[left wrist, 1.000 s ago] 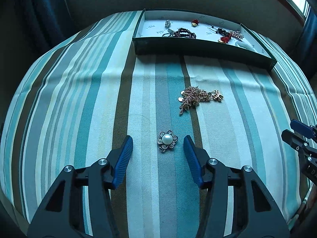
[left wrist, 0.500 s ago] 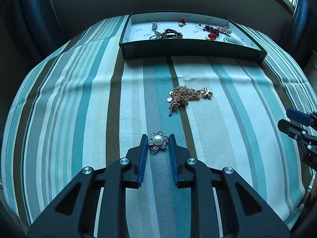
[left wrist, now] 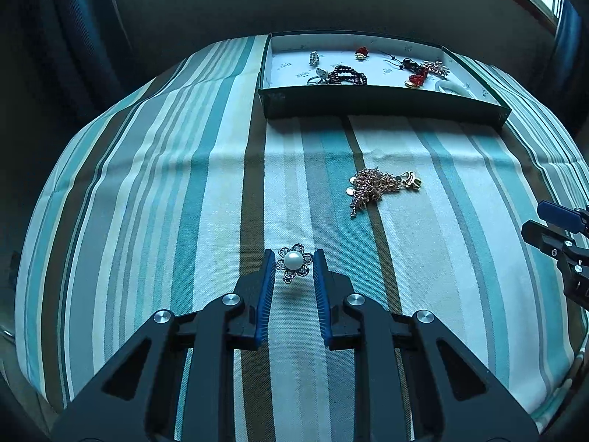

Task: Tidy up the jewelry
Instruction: 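Grasp the small pearl flower brooch with the left gripper while the right grasps the gold chain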

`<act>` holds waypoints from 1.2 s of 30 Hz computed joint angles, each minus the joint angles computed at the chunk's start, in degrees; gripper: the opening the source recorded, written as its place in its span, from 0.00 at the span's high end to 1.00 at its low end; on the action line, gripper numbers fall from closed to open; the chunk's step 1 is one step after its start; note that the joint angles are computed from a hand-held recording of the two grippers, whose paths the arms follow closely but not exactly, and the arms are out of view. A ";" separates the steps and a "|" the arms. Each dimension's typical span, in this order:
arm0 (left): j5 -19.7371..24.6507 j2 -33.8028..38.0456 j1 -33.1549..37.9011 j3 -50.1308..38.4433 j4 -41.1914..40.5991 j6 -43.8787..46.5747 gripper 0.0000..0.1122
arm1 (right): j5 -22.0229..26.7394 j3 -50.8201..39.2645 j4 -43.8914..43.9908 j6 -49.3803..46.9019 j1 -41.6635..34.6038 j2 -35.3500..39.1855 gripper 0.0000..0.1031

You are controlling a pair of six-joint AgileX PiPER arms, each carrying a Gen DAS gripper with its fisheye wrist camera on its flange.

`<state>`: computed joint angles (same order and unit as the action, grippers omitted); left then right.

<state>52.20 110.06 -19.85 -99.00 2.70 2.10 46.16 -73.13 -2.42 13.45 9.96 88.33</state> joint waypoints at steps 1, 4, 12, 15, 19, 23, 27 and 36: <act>0.01 -0.09 0.21 0.00 0.27 -0.18 0.82 | 0.07 -0.53 0.05 -0.17 0.24 0.43 0.56; 0.16 -0.39 1.05 0.12 0.54 -0.68 0.82 | 0.26 -2.32 0.51 -0.93 0.83 2.05 0.56; 1.05 0.38 3.39 -1.44 1.42 -1.79 0.82 | 1.47 -9.94 2.48 -4.28 2.05 8.23 0.56; 2.01 1.67 4.29 -3.51 1.70 -1.93 0.82 | 2.11 -14.07 3.29 -5.31 2.83 11.39 0.56; 3.07 3.47 5.38 -6.08 1.80 -1.92 0.82 | 3.18 -19.89 4.49 -6.77 4.24 16.04 0.56; 3.93 4.77 6.14 -7.79 1.60 -1.85 0.82 | 4.56 -25.38 5.96 -8.22 5.45 20.50 0.56; 4.75 5.98 6.66 -9.45 1.09 -1.68 0.82 | 5.82 -30.13 6.67 -8.93 6.30 24.33 0.56; 5.56 7.55 6.52 -10.90 1.15 -1.67 0.82 | 6.59 -33.68 5.63 -9.05 7.09 28.26 0.54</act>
